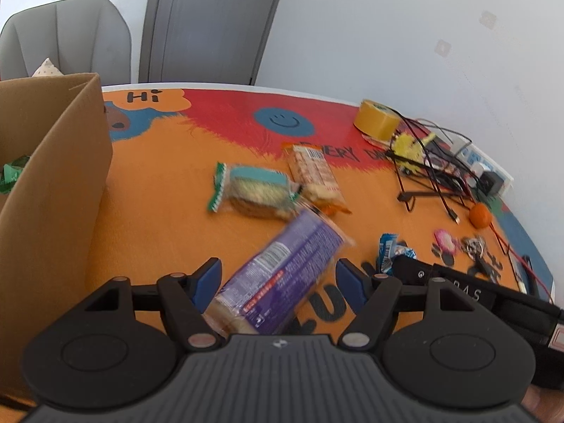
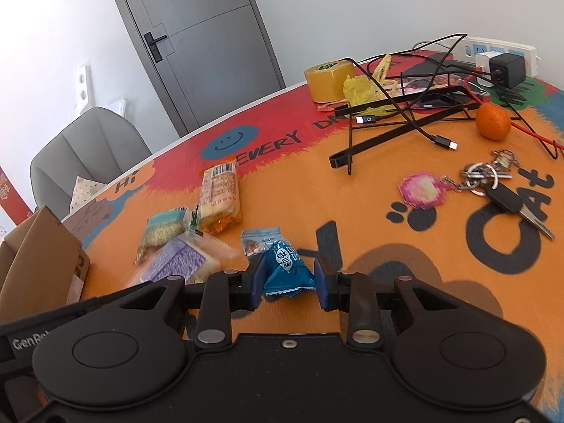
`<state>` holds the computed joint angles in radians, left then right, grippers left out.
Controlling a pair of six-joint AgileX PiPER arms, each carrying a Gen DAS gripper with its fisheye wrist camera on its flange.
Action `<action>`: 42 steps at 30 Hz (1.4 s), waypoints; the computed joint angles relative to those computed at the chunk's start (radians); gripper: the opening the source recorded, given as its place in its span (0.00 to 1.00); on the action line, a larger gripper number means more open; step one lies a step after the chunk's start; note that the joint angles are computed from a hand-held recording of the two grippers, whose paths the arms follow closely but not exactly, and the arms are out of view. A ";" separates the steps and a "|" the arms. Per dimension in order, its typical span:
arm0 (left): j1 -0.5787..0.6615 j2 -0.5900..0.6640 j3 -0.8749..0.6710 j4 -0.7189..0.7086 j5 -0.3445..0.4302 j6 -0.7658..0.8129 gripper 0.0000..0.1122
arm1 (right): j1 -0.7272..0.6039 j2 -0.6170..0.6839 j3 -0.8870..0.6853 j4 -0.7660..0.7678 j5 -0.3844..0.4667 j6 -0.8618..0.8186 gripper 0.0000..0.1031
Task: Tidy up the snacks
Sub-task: 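Grasp the purple biscuit pack with the left tool while the right tool holds the blue packet, then lift both held snacks from the table toward the box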
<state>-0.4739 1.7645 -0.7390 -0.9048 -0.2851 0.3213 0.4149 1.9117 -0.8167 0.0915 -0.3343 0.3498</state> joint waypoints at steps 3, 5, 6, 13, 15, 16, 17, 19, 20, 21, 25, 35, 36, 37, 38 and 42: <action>-0.021 0.005 0.003 -0.043 -0.003 0.046 0.63 | -0.004 -0.016 0.026 -0.037 -0.006 0.033 0.30; -0.037 0.018 -0.008 -0.117 -0.007 0.123 0.63 | -0.010 -0.022 0.038 -0.073 -0.013 0.066 0.30; -0.042 0.025 -0.013 -0.143 -0.010 0.150 0.63 | -0.012 -0.025 0.043 -0.080 -0.017 0.072 0.30; -0.068 0.065 -0.039 -0.248 -0.059 0.275 0.42 | -0.017 -0.015 0.037 -0.050 -0.034 0.034 0.44; -0.069 0.067 -0.038 -0.213 -0.060 0.250 0.35 | -0.016 -0.007 0.031 -0.042 -0.036 0.023 0.45; -0.066 0.066 -0.034 -0.182 -0.057 0.220 0.32 | -0.019 0.000 0.026 -0.054 -0.037 0.033 0.45; -0.066 0.065 -0.033 -0.162 -0.058 0.199 0.31 | -0.020 0.006 0.021 -0.064 -0.037 0.044 0.45; -0.068 0.063 -0.030 -0.152 -0.062 0.186 0.28 | -0.021 0.014 0.019 -0.074 -0.039 0.050 0.43; -0.068 0.060 -0.028 -0.138 -0.060 0.167 0.28 | -0.023 0.017 0.020 -0.088 -0.044 0.063 0.35; -0.067 0.055 -0.025 -0.126 -0.056 0.151 0.27 | -0.025 0.018 0.024 -0.109 -0.052 0.080 0.35; -0.077 0.030 -0.007 -0.108 -0.067 0.121 0.26 | -0.018 -0.003 0.045 -0.078 -0.063 0.043 0.21; -0.117 -0.079 0.054 -0.108 -0.112 0.106 0.25 | -0.009 -0.083 0.106 -0.089 -0.104 0.048 0.08; -0.120 -0.090 0.059 -0.118 -0.115 0.113 0.25 | -0.008 -0.089 0.110 -0.097 -0.106 0.056 0.08; -0.123 -0.101 0.065 -0.127 -0.121 0.120 0.25 | -0.008 -0.095 0.115 -0.106 -0.109 0.065 0.07; -0.125 -0.113 0.072 -0.142 -0.126 0.130 0.25 | -0.007 -0.101 0.121 -0.112 -0.114 0.072 0.06; -0.125 -0.166 0.099 -0.181 -0.139 0.158 0.25 | 0.001 -0.130 0.143 -0.121 -0.132 0.088 0.06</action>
